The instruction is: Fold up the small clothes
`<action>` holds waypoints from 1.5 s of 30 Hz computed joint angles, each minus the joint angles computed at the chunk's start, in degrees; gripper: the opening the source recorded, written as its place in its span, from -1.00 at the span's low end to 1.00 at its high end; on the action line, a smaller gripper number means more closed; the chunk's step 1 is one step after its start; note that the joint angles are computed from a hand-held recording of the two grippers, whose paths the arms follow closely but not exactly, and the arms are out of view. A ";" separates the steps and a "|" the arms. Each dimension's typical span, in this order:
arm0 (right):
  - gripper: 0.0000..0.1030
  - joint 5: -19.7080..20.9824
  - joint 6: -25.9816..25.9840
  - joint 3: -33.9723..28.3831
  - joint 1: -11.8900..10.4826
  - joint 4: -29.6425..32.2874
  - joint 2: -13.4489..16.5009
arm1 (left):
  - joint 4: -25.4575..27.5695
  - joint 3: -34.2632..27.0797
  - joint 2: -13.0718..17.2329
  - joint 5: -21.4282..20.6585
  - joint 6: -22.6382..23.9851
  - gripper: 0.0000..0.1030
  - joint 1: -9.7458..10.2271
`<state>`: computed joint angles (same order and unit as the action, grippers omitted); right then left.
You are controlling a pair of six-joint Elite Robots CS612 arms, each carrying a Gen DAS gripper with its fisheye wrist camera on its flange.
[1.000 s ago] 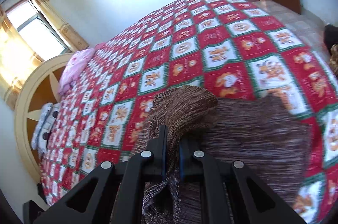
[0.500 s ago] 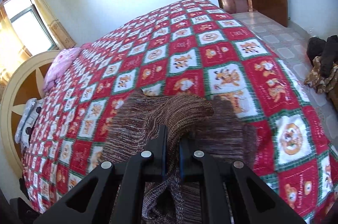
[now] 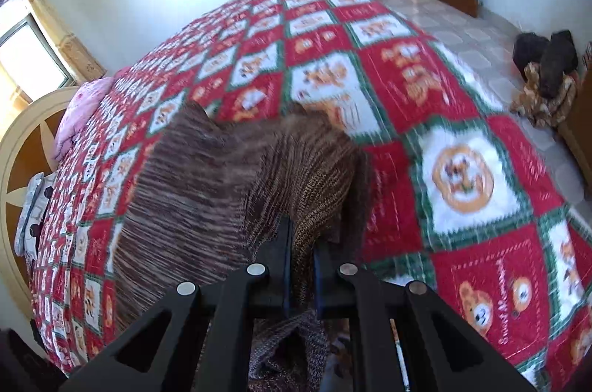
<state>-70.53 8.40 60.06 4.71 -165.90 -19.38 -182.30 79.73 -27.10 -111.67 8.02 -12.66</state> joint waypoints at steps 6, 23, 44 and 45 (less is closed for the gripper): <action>-0.81 2.29 0.79 0.41 -0.55 -0.19 0.05 | 0.79 0.94 -0.64 0.65 2.24 -0.78 -0.25; -0.44 3.74 12.38 7.32 -2.44 -13.57 -3.49 | -7.16 7.70 -3.85 -6.22 3.68 0.00 4.69; -0.45 -4.58 -5.86 13.01 1.49 -8.70 -8.09 | -3.90 3.10 0.03 14.32 -9.61 0.77 3.58; -0.45 -5.16 -4.49 10.97 1.58 -10.11 -6.94 | -4.16 3.12 0.08 14.67 -9.67 0.78 3.51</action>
<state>-75.69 3.90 71.03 6.29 -176.01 -26.31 -186.46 82.85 -27.02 -97.00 -1.65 -9.14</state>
